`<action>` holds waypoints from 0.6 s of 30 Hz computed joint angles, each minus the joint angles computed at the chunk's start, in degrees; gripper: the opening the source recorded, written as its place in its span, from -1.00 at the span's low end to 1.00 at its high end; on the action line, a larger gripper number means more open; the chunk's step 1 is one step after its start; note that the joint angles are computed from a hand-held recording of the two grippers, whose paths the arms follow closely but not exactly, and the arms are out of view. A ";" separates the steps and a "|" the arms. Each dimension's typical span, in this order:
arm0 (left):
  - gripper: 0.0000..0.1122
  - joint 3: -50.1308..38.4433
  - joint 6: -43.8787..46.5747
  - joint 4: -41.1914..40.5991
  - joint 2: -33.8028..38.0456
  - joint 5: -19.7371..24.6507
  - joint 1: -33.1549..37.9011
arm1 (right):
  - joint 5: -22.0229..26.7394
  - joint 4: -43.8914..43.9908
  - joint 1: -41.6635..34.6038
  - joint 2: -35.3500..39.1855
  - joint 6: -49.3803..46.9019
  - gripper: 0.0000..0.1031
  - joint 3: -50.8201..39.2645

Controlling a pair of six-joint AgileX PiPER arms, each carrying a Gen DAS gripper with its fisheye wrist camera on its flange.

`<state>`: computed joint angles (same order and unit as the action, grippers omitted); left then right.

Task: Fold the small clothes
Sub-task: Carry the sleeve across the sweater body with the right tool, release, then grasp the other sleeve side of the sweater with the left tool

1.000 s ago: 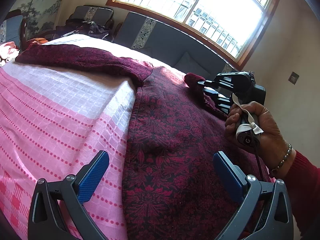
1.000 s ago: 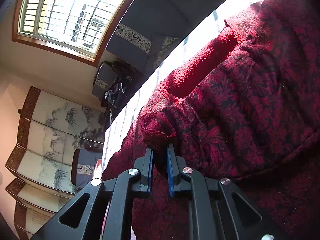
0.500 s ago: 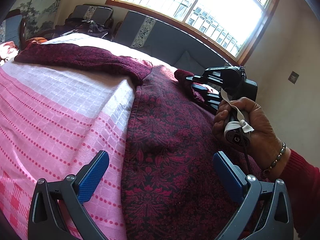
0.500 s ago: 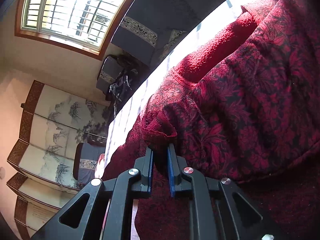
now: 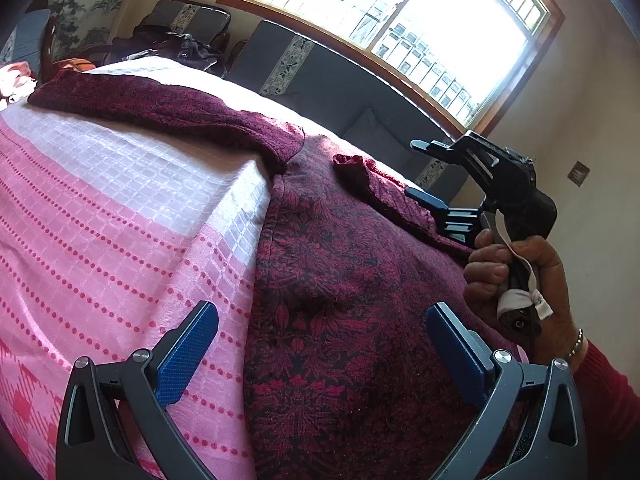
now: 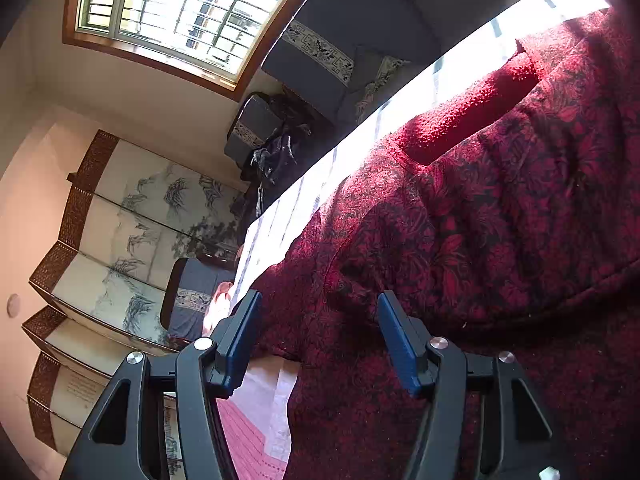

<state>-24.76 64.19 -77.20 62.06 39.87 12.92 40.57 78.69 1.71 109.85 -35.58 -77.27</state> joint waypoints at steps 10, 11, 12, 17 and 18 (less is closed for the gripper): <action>0.83 -18.75 -4.33 7.84 13.29 22.36 30.45 | -3.09 -7.81 -4.77 -25.10 -13.03 0.28 29.07; 0.83 -22.62 -6.01 9.23 16.24 21.70 31.08 | -2.29 -6.72 -5.91 -25.55 -14.74 0.28 30.62; 0.82 -27.13 -8.20 11.30 19.73 20.66 31.22 | -1.98 -5.90 -6.61 -25.97 -16.02 0.28 32.03; 0.63 -49.74 -24.89 18.60 39.02 23.02 32.10 | -2.29 -1.65 -7.75 -25.98 -21.10 0.28 35.81; 0.46 -54.01 -28.54 19.56 42.60 23.87 32.29 | -2.81 -0.75 -7.42 -26.18 -21.75 0.28 36.58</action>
<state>-78.77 35.65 -57.64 104.65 63.74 45.21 37.75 77.93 -5.70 83.67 -57.33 -40.69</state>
